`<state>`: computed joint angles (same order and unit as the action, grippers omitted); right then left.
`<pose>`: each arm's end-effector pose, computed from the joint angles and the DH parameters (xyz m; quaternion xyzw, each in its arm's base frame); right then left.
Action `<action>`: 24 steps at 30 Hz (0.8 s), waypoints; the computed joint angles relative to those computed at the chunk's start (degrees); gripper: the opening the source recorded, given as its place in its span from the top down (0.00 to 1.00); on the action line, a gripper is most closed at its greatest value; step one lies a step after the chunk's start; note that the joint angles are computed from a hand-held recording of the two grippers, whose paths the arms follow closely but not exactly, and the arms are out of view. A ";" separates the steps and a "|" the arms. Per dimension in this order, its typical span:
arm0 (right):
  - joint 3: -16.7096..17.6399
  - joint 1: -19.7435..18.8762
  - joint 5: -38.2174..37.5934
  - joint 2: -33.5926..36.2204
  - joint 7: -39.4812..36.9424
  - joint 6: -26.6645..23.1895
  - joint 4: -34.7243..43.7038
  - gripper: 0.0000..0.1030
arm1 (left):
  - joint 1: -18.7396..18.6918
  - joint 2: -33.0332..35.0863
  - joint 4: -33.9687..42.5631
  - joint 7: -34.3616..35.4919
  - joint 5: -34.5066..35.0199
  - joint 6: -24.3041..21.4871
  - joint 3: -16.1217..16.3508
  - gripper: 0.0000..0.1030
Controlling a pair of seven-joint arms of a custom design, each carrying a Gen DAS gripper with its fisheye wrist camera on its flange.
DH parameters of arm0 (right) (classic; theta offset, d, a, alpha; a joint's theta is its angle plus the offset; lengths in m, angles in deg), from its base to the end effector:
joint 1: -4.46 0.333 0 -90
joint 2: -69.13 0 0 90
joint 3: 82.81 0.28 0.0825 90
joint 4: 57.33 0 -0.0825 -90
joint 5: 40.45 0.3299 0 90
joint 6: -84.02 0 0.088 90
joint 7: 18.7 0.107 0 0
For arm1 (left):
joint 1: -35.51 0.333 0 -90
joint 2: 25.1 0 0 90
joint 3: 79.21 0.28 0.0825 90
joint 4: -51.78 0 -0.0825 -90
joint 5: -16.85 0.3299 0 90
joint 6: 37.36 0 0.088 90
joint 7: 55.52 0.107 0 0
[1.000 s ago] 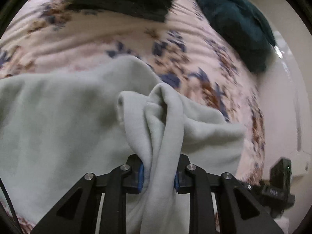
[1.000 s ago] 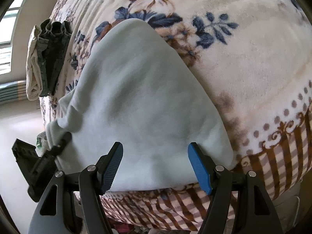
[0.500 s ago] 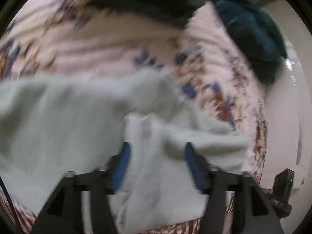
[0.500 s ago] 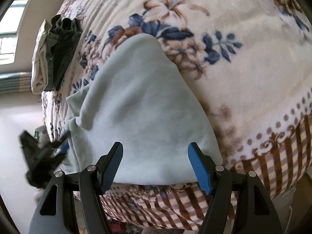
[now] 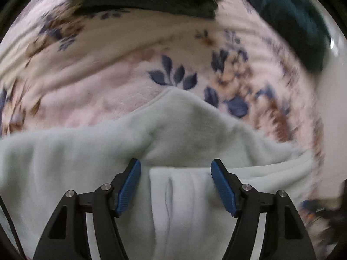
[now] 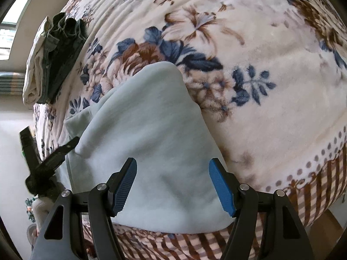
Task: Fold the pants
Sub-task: 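Release the pants fold with the left tool and press the pants flat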
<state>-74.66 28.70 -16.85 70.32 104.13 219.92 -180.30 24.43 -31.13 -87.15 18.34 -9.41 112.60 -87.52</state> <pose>0.4335 0.2800 0.4083 -0.5922 0.7838 0.1329 0.1316 0.4413 -0.1450 0.3774 0.7908 -0.5793 0.1906 0.0528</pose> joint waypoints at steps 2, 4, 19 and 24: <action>0.06 0.03 2.24 -1.35 -0.74 0.49 -1.50 0.31 | -1.41 -5.86 -4.59 3.08 -9.22 1.70 1.39 0.36; 0.38 0.40 4.18 -2.64 -0.75 0.76 -2.85 0.31 | -3.61 -10.98 -8.75 4.61 -14.74 1.11 2.91 0.33; 1.78 3.44 3.37 -0.38 2.86 -1.84 -1.24 0.31 | -11.26 -22.12 -19.66 12.86 -37.77 -2.94 5.17 0.80; 1.30 2.93 2.27 0.60 3.03 -3.71 1.03 0.31 | -9.69 -21.12 -23.12 10.23 -34.93 -4.82 5.00 0.75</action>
<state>-73.37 31.63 -14.58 70.92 107.16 216.21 -179.27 14.73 -52.25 -110.28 28.57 -44.34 107.78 -82.53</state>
